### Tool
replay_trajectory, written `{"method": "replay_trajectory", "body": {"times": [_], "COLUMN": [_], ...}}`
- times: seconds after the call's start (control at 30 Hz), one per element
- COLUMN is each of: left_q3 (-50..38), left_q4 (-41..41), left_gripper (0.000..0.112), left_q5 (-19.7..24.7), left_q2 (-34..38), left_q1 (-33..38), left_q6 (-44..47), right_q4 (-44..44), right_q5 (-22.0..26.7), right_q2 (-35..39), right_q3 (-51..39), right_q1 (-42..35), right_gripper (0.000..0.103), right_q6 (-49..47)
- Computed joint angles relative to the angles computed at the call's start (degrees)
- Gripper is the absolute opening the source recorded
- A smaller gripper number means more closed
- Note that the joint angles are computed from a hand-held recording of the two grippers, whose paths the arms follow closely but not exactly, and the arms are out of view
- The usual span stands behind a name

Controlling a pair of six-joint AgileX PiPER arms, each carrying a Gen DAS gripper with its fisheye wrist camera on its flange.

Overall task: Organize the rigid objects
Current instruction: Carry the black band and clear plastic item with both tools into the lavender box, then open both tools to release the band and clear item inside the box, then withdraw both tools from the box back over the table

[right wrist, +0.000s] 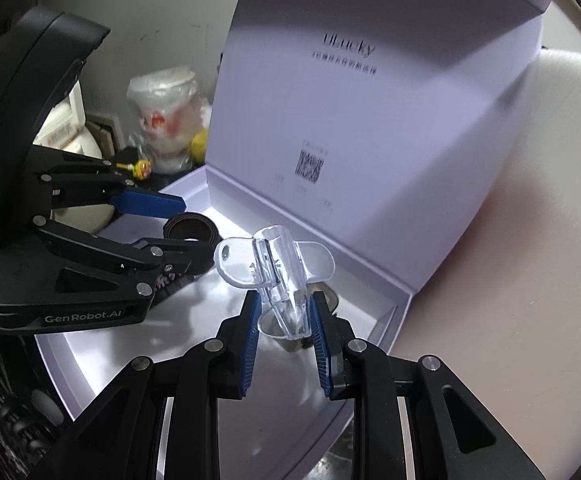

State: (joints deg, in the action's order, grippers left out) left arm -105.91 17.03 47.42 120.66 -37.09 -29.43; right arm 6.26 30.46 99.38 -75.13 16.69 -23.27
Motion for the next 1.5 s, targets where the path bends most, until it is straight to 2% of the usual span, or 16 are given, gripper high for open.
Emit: {"method": "replay_trajectory", "body": {"times": [0.33, 0.6, 0.67, 0.73, 0.83, 0.87, 0.9, 0.97, 1.03, 1.23, 1.37, 1.5], "left_q3": [-0.3, 0.3, -0.2, -0.2, 1.1, 1.9, 2.9, 4.7, 6.3, 10.0, 10.8, 13.0], "left_q4": [-3.3, -2.5, -1.9, -1.1, 1.6, 2.6, 3.1, 4.8, 5.5, 7.6, 10.3, 12.8], "left_gripper": [0.041, 0.042, 0.042, 0.042, 0.043, 0.049, 0.062, 0.073, 0.074, 0.074, 0.074, 0.074], "left_q5": [1.3, 1.0, 2.2, 2.2, 1.6, 1.3, 1.0, 0.5, 0.0, 0.6, 2.8, 2.7], "left_q2": [1.2, 1.1, 1.2, 1.2, -0.2, -0.9, -1.6, -3.2, -4.9, -9.5, -12.1, -15.2], "left_q1": [0.2, -1.2, -1.6, -2.1, -3.2, -3.4, -3.4, -3.8, -4.1, -5.1, -7.0, -8.4], "left_q6": [2.3, 3.1, 3.4, 2.9, 0.3, -0.7, -1.2, -3.7, -5.1, -8.5, -11.1, -13.9], "right_q4": [0.5, -0.4, -1.2, -2.7, -4.2, -4.8, -5.7, -6.8, -7.7, -9.1, -10.8, -12.2], "right_q5": [4.5, 5.6, 5.8, 5.4, 4.6, 4.5, 4.2, 3.9, 3.6, 3.6, 3.6, 4.0], "right_q2": [2.5, 3.3, 3.0, 2.4, 0.4, -0.2, -1.0, -2.8, -4.6, -9.0, -12.5, -16.0], "right_q3": [-2.1, -3.3, -3.3, -2.8, -1.3, -0.9, -0.2, 1.0, 2.3, 4.8, 6.8, 8.2], "right_q1": [0.1, 0.3, 0.3, 0.5, 0.6, 0.6, 0.7, 0.7, 0.7, 1.2, 2.1, 2.9], "right_gripper": [0.025, 0.025, 0.030, 0.046, 0.055, 0.057, 0.062, 0.065, 0.071, 0.076, 0.077, 0.078], "right_q6": [0.3, 1.3, 2.4, 4.3, 6.1, 6.6, 7.5, 8.6, 9.7, 11.5, 13.3, 15.0]}}
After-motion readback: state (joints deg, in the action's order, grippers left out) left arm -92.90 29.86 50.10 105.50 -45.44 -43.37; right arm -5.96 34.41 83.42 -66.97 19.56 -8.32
